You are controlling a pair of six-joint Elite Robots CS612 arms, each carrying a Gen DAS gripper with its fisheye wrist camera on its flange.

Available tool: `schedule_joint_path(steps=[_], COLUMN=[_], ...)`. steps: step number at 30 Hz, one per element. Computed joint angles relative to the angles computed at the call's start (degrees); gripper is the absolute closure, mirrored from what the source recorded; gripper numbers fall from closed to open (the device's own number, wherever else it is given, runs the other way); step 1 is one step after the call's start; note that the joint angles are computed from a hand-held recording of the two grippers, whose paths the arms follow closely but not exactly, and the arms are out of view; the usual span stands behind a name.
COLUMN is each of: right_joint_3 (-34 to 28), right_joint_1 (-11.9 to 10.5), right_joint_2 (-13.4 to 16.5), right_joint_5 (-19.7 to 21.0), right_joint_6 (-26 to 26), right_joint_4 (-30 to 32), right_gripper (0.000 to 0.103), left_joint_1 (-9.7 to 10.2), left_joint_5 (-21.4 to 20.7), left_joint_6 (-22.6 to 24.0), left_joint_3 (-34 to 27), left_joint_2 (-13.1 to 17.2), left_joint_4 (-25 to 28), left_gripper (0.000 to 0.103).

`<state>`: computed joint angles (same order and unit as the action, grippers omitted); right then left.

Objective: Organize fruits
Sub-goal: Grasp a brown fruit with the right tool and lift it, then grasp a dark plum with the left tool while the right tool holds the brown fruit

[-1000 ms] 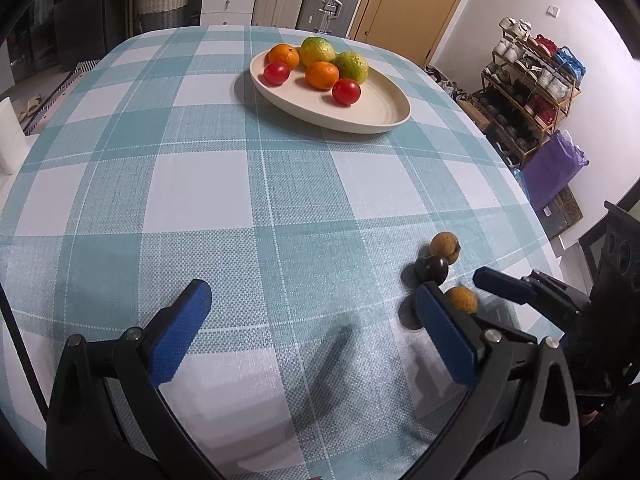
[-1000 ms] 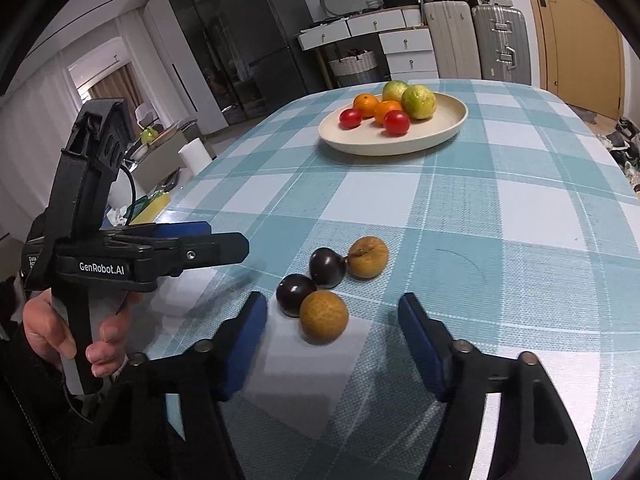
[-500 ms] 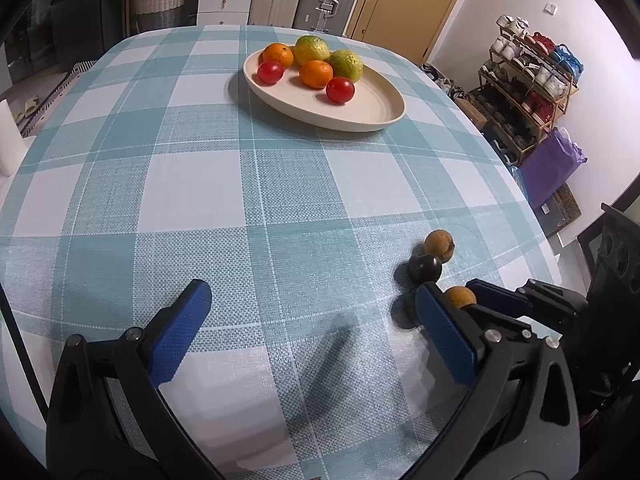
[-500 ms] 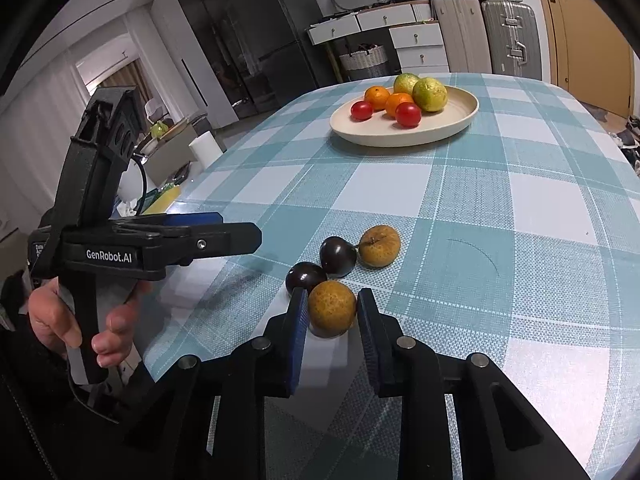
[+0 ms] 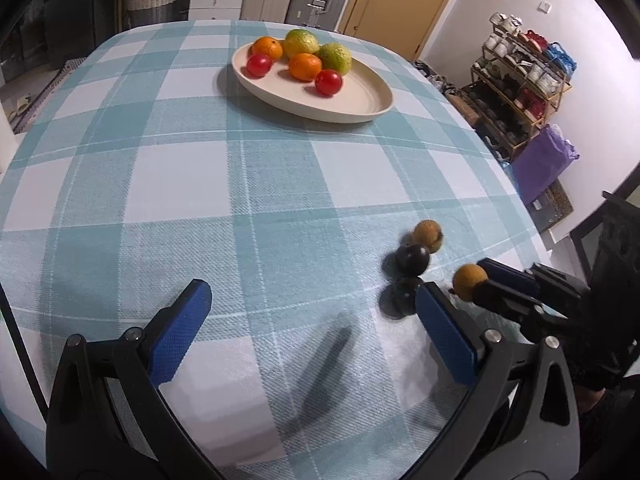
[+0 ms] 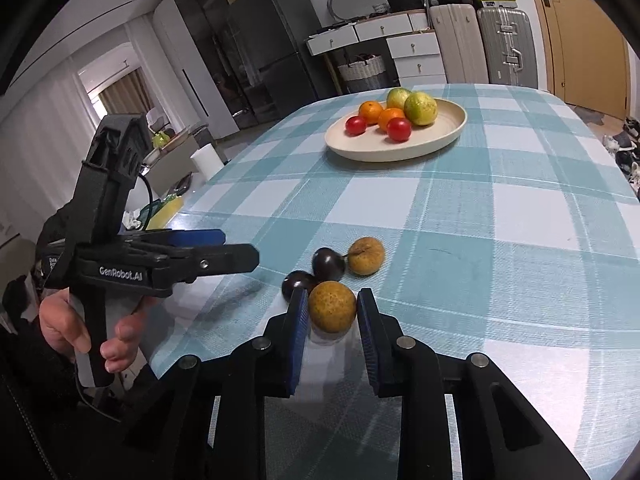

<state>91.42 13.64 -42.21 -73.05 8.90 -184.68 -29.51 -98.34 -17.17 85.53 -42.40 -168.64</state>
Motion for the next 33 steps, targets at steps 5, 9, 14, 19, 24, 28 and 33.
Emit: schedule_joint_path(steps=[5,9,14,19,24,28,33], right_joint_3=[0.45,0.84,1.12,1.37,1.48,1.61,1.59], right_joint_1=[-0.26,-0.47,-0.72,-0.85,-0.86,-0.91,-0.97], right_joint_2=[-0.10,-0.29,-0.53,-0.55,-0.58,-0.73,-0.70], right_joint_5=[-1.01,-1.98,-2.59,-3.06,-2.96,-2.93,-2.71], right_joint_6=[1.19,1.91,2.55,3.39,3.12,2.89,3.03], right_joint_4=[-0.29,-0.85,-1.75,-3.09,-3.47,-3.28,-3.42], right_gripper=[0.077,0.077,0.077,0.077,0.077,0.077,0.077], left_joint_1=[0.05,-0.39,-1.62,-2.29,-2.93,-2.88,-2.43], left_joint_5=[-2.61,-3.21,0.18,0.06,2.06,0.93,-2.55], left_joint_6=[0.18,1.50,4.66,7.52,9.41,10.28,10.70], left_joint_3=[0.13,0.16,0.21,-0.34,-1.03,-1.06,-0.87], left_joint_2=[0.11,0.11,-0.05,0.27,0.62,0.76,0.84], left_joint_4=[-1.04,-0.93,-0.46,-0.22,1.61,1.94,0.82], left_gripper=[0.002,0.002,0.002,0.002,0.027,0.049,0.077])
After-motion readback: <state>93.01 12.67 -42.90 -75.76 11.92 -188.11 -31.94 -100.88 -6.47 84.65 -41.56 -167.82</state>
